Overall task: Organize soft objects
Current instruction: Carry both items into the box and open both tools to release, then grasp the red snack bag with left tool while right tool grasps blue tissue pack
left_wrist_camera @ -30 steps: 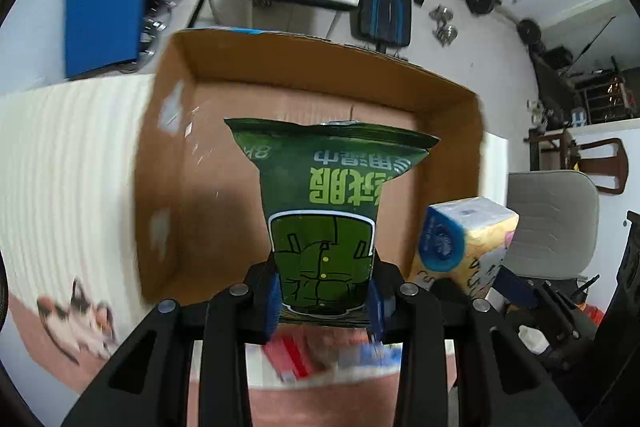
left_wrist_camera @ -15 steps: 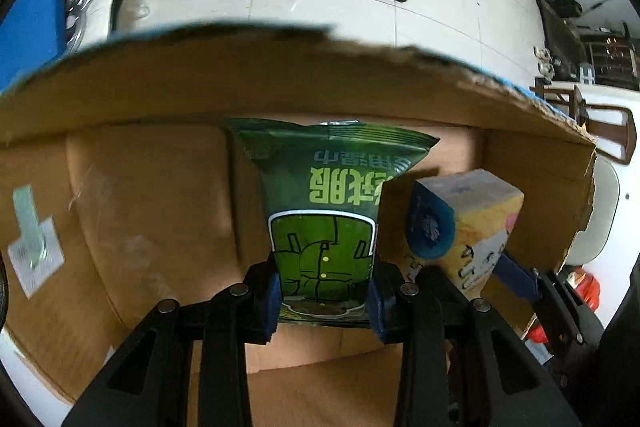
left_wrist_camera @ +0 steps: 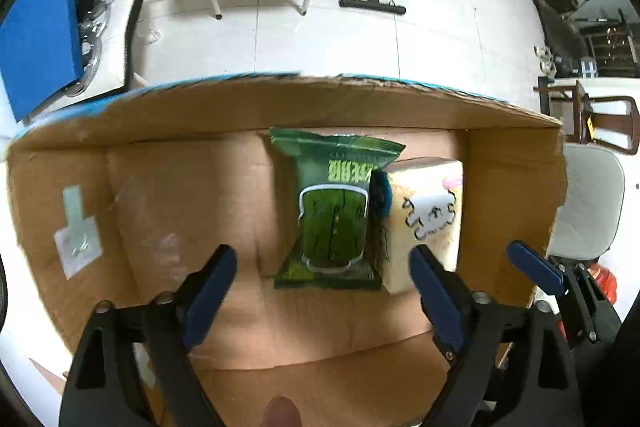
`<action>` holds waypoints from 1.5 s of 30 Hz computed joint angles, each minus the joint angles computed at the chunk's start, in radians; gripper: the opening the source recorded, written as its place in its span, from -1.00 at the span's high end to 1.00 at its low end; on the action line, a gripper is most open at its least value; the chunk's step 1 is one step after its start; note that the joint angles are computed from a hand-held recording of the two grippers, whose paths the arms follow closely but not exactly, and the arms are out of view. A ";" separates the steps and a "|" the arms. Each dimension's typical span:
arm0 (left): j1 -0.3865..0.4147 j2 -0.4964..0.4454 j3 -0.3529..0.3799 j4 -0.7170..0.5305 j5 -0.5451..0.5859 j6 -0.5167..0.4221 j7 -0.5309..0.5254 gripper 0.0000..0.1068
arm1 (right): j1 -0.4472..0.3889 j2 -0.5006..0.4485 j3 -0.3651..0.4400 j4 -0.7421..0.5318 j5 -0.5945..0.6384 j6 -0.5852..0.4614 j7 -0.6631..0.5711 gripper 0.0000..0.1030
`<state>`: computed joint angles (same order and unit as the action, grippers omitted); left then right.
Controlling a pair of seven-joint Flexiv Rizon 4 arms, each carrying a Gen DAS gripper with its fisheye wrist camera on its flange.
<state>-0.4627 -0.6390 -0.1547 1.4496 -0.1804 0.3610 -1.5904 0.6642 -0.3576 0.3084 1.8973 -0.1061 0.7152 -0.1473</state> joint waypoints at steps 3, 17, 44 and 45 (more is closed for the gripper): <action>-0.001 0.056 0.009 0.049 0.017 0.029 0.002 -0.85 | 0.016 0.021 0.011 -0.009 0.000 -0.034 0.016 -0.95; -0.009 0.457 0.026 0.393 0.154 0.259 -0.037 -0.87 | 0.113 0.159 0.047 0.010 -0.129 -0.089 0.193 -1.00; 0.006 0.869 -0.003 1.106 0.167 0.264 -0.270 -0.87 | 0.483 -0.197 0.123 -0.112 -0.207 -0.365 -0.033 -0.47; 0.004 0.870 -0.003 1.107 0.163 0.265 -0.266 -0.87 | 0.472 -0.188 0.124 -0.095 -0.187 -0.332 -0.020 -0.31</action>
